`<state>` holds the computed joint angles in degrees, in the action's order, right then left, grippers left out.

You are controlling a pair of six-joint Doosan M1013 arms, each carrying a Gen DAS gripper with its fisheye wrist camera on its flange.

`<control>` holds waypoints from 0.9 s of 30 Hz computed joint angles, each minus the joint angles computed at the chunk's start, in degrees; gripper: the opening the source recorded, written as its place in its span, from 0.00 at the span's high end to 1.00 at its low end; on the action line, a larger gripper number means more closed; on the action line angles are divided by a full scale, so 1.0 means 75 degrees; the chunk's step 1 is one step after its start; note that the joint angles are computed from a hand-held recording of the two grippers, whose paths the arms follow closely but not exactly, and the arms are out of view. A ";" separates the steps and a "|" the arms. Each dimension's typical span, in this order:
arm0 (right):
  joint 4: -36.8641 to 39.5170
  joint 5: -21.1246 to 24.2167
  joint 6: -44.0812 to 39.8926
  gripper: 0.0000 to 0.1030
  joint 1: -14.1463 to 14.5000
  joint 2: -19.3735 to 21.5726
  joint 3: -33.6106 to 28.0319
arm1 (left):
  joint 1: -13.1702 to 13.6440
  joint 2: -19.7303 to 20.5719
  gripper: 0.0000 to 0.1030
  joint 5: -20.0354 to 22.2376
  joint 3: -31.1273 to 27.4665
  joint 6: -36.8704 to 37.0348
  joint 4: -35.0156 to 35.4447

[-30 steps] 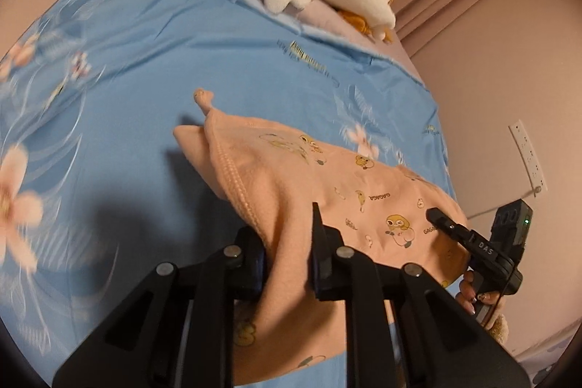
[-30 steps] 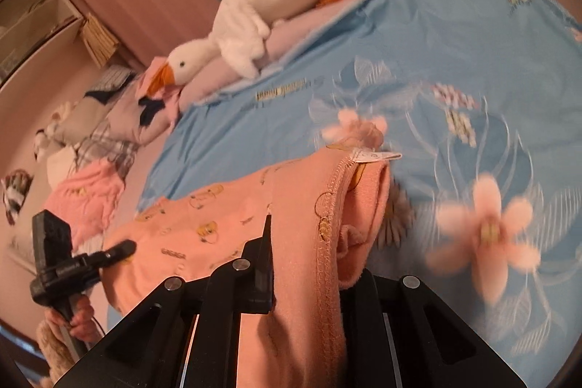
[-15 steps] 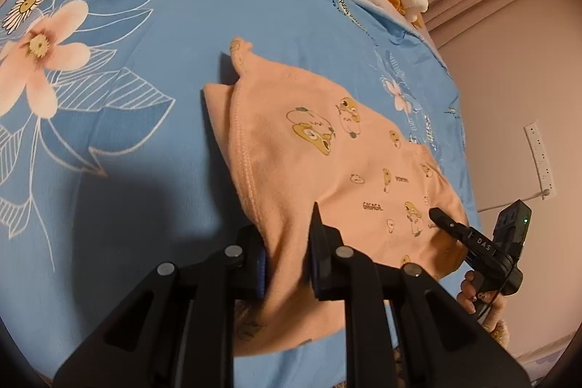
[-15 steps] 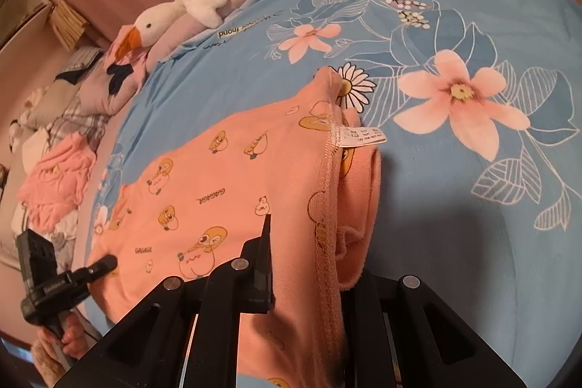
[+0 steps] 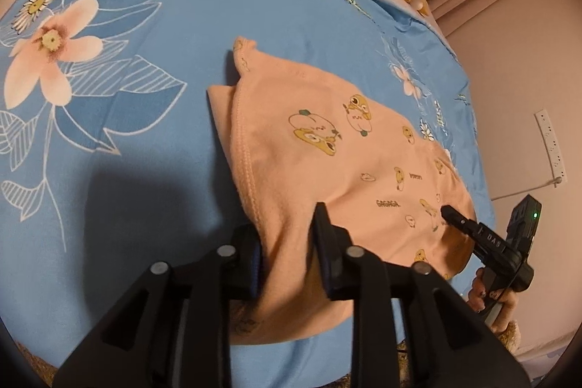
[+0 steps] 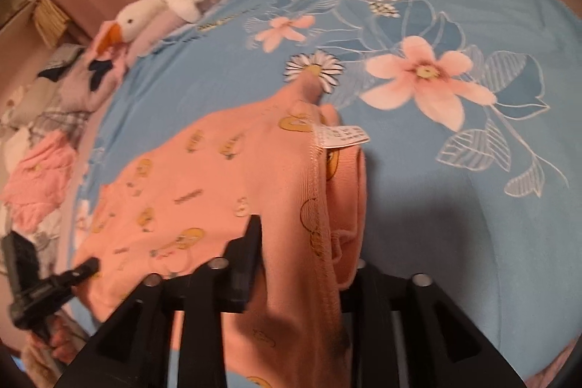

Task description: Fold small clothes

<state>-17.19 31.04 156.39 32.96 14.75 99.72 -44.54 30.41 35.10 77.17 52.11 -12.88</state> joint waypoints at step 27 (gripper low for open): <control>-0.3544 -0.1405 0.5731 0.39 0.0687 -0.0523 0.1196 | -0.0500 0.0248 0.69 0.0255 -0.0567 0.0712 0.0578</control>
